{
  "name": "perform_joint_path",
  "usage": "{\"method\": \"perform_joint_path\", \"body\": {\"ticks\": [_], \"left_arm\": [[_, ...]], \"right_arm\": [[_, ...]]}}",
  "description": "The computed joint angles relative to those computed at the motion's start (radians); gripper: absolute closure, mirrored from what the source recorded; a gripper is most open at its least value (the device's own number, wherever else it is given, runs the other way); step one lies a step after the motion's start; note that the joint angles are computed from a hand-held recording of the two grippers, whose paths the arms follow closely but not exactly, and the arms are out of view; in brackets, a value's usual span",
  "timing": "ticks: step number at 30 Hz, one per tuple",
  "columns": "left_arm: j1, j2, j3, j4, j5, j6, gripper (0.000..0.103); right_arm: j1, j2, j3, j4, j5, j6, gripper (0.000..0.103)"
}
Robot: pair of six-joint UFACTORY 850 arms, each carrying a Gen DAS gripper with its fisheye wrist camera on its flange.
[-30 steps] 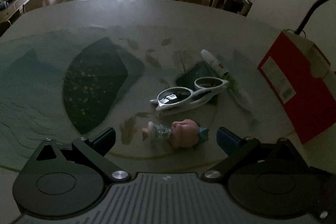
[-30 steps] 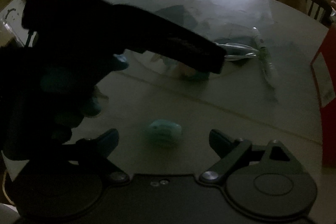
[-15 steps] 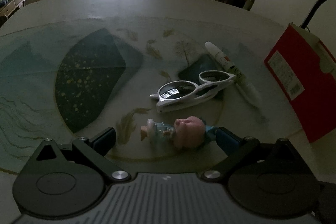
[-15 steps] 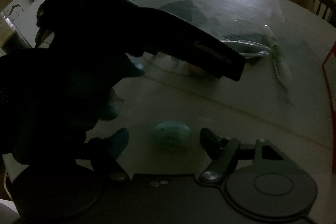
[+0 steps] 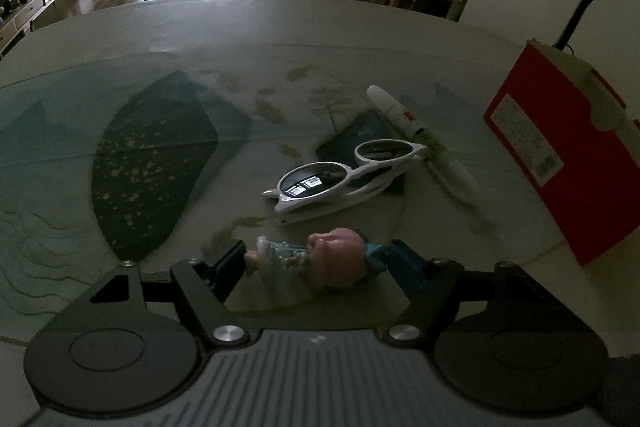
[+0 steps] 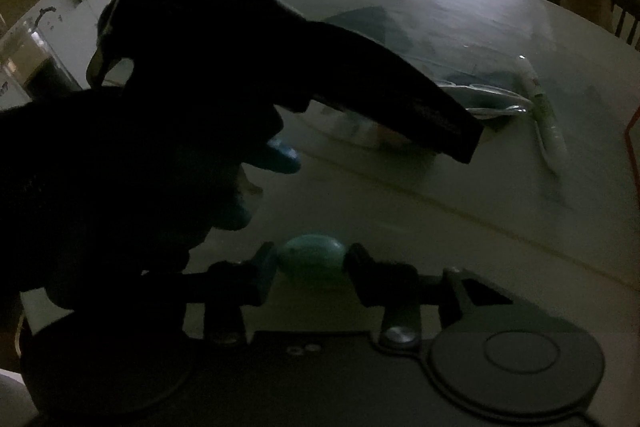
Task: Organize rigid objects
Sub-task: 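Grasp the small doll figure with the left tool while the right tool grasps the teal oval object, then carry the doll figure and teal object over the red box with both tools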
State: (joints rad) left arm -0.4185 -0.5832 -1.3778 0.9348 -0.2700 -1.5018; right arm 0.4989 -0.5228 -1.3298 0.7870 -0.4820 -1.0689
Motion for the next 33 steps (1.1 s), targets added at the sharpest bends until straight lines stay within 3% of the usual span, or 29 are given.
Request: {"method": "perform_joint_path", "body": {"ticks": [12, 33], "left_arm": [[0.000, 0.007, -0.003, -0.113, -0.025, 0.080, 0.026], [-0.062, 0.072, -0.021, -0.181, -0.129, 0.106, 0.026]], "right_arm": [[-0.029, 0.042, 0.033, 0.084, 0.024, -0.041, 0.065], [-0.172, 0.176, 0.081, 0.304, 0.013, -0.201, 0.065]]}}
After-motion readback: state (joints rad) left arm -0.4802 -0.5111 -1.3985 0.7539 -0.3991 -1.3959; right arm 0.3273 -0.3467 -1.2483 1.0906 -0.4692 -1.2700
